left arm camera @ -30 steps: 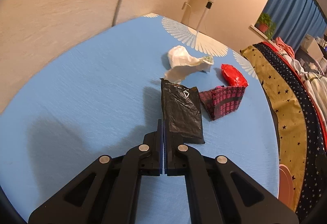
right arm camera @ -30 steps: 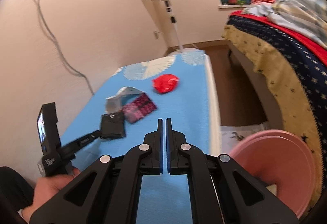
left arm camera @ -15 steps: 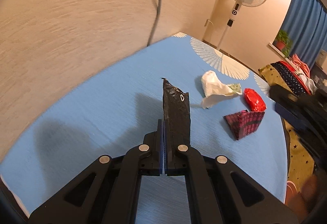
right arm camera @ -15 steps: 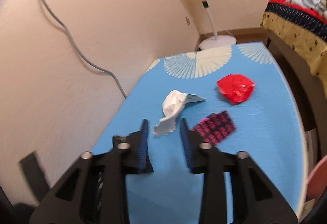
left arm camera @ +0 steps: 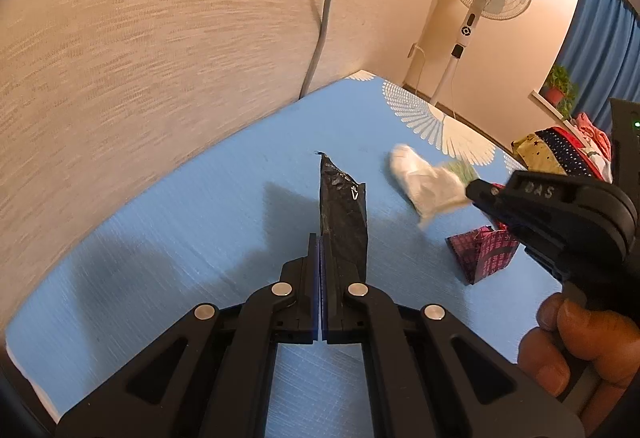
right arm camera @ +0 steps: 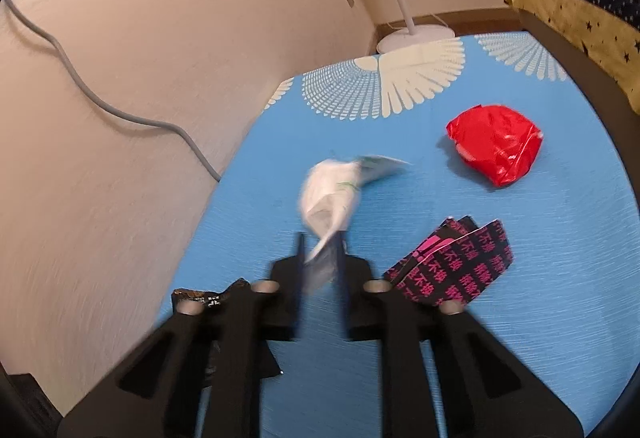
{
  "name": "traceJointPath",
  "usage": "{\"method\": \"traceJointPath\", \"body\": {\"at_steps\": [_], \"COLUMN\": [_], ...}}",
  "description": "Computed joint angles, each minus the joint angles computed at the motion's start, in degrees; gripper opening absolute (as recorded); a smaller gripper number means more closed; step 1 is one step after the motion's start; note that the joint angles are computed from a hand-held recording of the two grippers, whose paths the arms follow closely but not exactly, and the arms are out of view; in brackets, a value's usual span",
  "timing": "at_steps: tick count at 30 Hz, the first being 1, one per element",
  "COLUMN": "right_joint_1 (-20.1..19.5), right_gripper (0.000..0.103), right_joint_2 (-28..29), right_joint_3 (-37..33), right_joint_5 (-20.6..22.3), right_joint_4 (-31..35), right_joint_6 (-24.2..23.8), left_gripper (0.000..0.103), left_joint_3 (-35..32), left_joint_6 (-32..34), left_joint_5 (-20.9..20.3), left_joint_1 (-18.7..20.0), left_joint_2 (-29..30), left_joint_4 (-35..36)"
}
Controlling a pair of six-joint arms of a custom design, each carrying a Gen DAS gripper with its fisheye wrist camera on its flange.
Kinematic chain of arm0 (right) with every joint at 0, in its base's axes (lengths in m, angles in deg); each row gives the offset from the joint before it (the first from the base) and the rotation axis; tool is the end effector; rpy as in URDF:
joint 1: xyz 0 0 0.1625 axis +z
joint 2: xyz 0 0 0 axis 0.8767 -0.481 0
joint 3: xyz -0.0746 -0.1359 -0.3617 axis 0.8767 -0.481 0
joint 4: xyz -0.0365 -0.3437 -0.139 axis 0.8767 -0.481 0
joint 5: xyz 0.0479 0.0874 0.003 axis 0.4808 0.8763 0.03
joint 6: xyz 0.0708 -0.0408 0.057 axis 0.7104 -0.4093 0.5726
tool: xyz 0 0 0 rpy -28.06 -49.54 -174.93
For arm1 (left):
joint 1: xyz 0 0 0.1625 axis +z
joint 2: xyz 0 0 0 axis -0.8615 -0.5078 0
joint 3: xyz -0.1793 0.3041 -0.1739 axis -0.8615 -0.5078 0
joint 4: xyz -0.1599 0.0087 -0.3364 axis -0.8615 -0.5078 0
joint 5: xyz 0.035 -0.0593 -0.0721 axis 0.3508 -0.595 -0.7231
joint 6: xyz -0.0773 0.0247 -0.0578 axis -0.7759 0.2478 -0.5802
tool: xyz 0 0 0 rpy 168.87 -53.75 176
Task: Collect trash
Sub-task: 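Grasp the black plastic bag with the left tool while the right tool grasps the white printed bag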
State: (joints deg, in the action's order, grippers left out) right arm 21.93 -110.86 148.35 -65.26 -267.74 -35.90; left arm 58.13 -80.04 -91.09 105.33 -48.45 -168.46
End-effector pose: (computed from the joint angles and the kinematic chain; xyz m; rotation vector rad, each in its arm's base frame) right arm 0.0447 -0.6003 0.1416 0.1064 -2.5927 1.0996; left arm -0.1996 -0.5157 -0.0433 0.1053 2.3395 -1.1317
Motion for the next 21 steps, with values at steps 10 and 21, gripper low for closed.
{"method": "traceJointPath", "body": {"at_steps": [10,21], "right_joint_1": [2.4,3.8], "right_gripper": [0.002,0.002], "right_joint_2": [-3.9,-10.6], "right_joint_3": [6.4,19.4], "right_joint_5": [-3.1,-6.5], "right_joint_4": [-9.0,-23.3], "right_joint_6": [-6.9,-14.0], "left_gripper": [0.000,0.000], "left_joint_3": [1.8,5.1], "left_joint_6": [1.7,4.8], "left_joint_5": [0.3,0.3], "left_joint_1": [-1.1,-4.7], "left_joint_2": [-0.6,-0.6], "left_joint_4": [-2.3,-4.3]}}
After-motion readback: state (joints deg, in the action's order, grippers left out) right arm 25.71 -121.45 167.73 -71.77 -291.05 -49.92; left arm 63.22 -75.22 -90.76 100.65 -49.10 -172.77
